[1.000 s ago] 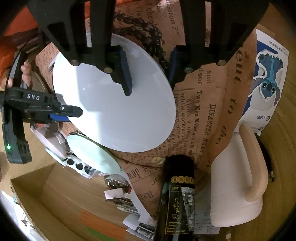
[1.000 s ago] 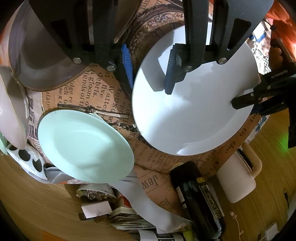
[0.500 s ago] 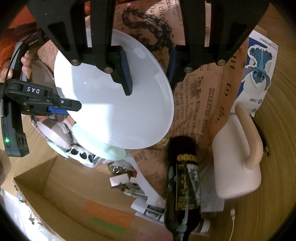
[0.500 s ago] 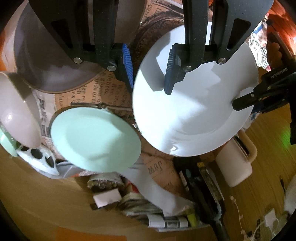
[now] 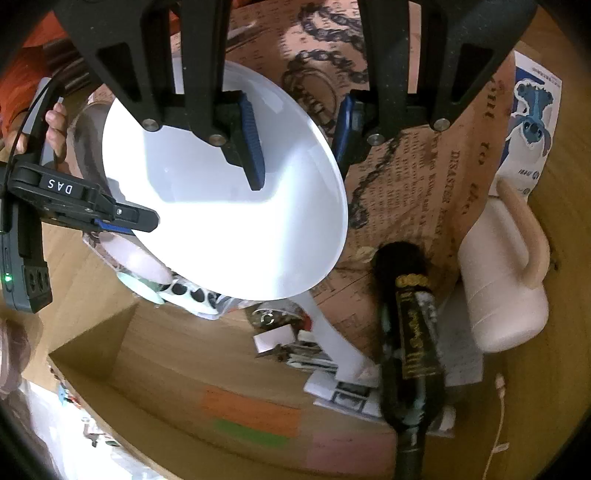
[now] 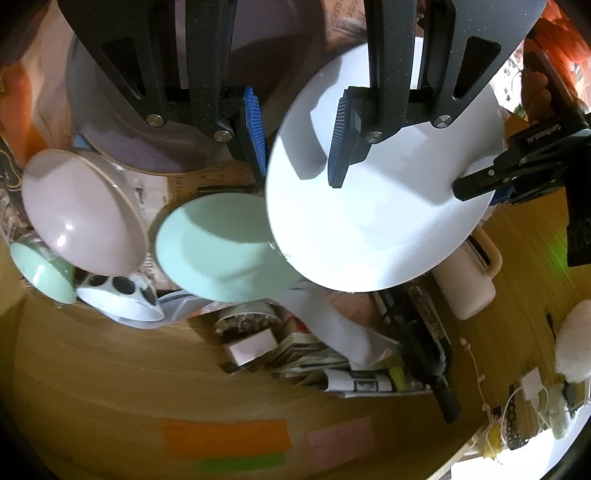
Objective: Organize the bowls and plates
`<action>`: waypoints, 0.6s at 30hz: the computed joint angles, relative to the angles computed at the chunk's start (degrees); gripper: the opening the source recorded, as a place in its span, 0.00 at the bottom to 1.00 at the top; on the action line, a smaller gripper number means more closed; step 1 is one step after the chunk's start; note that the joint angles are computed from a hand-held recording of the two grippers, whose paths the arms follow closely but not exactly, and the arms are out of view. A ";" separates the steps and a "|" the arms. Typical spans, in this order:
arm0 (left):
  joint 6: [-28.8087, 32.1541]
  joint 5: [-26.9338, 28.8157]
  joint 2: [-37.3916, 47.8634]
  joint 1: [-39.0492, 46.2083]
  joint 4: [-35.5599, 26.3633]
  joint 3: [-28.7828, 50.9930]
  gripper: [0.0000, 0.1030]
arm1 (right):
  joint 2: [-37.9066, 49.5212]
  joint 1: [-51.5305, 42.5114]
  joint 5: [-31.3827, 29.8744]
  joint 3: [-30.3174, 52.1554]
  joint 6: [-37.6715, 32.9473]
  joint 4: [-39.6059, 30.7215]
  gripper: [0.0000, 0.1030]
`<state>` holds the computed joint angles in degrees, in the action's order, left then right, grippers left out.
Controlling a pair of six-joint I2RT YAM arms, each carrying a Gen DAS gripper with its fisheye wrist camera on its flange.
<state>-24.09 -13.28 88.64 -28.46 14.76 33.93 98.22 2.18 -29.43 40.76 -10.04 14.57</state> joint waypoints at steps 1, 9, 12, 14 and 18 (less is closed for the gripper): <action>-0.05 -0.34 0.01 -0.49 -0.08 0.20 0.34 | -0.03 -0.59 -0.43 -0.01 -0.16 0.01 0.29; -0.18 -1.89 1.20 -3.93 -1.13 3.21 0.34 | -2.67 -5.71 -3.40 -2.66 -1.37 0.37 0.29; -0.04 -2.25 2.13 -4.97 -1.26 4.55 0.34 | -3.70 -7.63 -4.45 -3.81 -1.89 0.52 0.29; 0.03 -2.88 2.77 -5.90 -1.32 5.42 0.34 | -4.05 -8.85 -5.15 -4.29 -2.21 0.55 0.29; 0.61 -3.06 3.66 -7.03 -2.17 7.20 0.34 | -4.60 -11.70 -6.90 -5.18 -3.02 0.47 0.29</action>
<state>-23.48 -16.34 92.30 -35.49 12.59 41.13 93.63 -9.52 -36.33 35.58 -13.06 15.05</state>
